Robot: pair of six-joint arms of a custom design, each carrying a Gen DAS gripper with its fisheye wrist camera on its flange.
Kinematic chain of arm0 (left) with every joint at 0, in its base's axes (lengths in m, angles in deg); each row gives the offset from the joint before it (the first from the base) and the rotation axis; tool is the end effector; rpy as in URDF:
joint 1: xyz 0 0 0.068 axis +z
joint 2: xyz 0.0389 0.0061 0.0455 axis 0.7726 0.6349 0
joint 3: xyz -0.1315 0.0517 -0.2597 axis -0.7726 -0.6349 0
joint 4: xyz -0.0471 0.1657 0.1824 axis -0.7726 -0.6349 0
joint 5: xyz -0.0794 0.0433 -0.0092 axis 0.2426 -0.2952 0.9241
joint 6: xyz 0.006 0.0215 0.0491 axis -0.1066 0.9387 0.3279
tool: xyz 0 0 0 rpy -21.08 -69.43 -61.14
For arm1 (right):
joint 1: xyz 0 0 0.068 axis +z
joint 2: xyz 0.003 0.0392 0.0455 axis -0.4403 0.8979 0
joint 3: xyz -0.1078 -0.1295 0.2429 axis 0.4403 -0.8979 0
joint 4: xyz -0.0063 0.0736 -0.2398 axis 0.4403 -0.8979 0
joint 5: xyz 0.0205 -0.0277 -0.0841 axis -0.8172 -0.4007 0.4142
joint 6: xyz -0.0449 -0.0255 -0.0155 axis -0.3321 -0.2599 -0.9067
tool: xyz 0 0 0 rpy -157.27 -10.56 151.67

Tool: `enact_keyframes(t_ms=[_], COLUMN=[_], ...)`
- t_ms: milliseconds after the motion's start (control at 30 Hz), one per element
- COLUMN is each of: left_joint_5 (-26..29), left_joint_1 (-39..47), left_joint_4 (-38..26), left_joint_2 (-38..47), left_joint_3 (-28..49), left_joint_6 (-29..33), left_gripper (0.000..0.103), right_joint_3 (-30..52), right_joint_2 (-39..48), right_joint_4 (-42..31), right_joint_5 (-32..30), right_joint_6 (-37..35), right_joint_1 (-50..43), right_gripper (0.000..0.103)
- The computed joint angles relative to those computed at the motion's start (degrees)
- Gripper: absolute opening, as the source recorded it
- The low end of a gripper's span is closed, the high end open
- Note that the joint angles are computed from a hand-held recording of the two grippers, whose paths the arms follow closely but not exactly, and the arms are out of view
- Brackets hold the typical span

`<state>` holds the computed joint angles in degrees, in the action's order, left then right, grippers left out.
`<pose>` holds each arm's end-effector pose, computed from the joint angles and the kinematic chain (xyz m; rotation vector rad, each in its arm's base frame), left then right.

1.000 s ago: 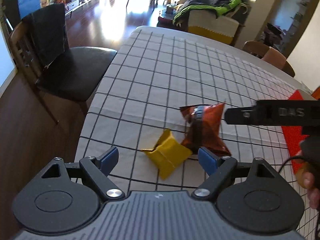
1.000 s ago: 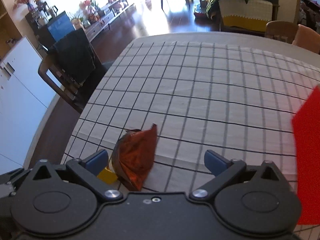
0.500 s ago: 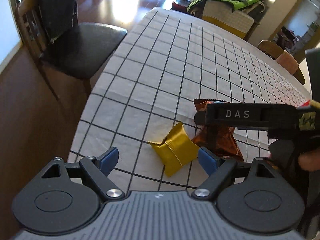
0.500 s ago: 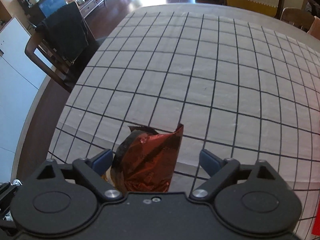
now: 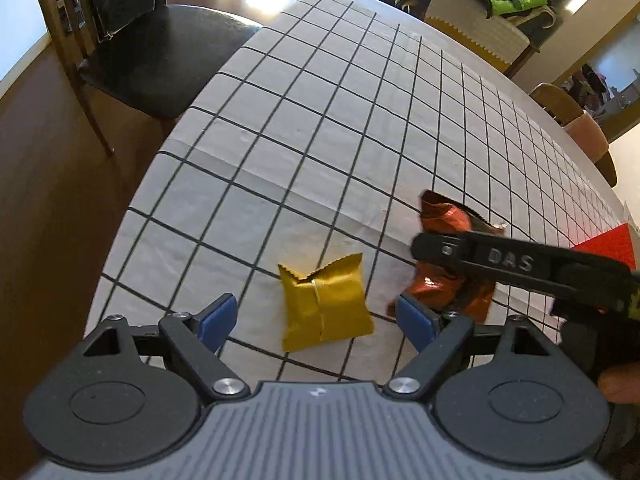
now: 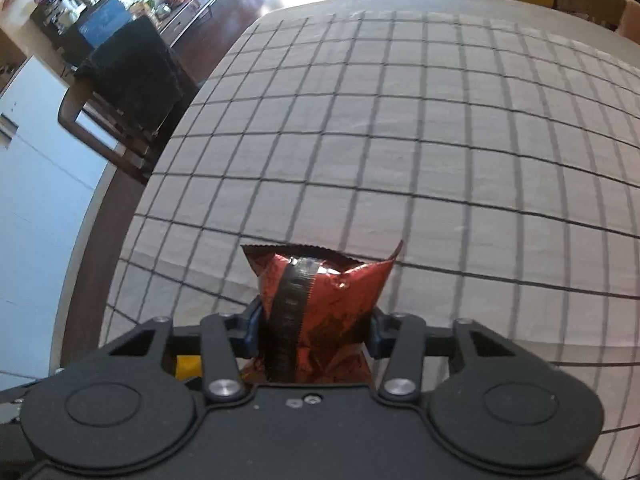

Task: Organize snacks
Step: 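Grasp the red chip bag with the right tool while the left tool grasps the yellow candy, then carry the red chip bag and yellow candy over the red box with both tools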

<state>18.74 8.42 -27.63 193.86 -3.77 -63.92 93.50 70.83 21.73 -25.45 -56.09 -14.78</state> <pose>0.2561 -0.2217 0.0137 -0.6723 2.6513 -0.2757 0.3432 0.0815 0.0267 -0.4260 2.7430 0.5358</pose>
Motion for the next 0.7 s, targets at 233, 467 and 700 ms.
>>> enact_keyframes(t_ms=[233,467,700], left_joint_5=[-3.1,-3.7,-5.3], left_joint_1=[-1.6,-1.9,-3.0], left_joint_4=[-5.9,-10.2,-14.2], left_joint_2=[2.6,5.4,6.0], left_joint_3=[5.9,10.5,13.5], left_joint_6=[1.8,0.7,0.7], left_gripper=[0.083,0.061,0.041], right_joint_3=[-3.7,-7.2,-11.1], right_joint_2=[-3.0,-5.7,-9.4], right_joint_4=[0.9,1.3,1.9], right_joint_5=[-1.1,-3.1,-4.6], right_joint_6=[-4.3,-6.8,-11.0], right_joint_1=[-6.6,-11.4,-15.0], right_gripper=[0.045,0.045,0.045])
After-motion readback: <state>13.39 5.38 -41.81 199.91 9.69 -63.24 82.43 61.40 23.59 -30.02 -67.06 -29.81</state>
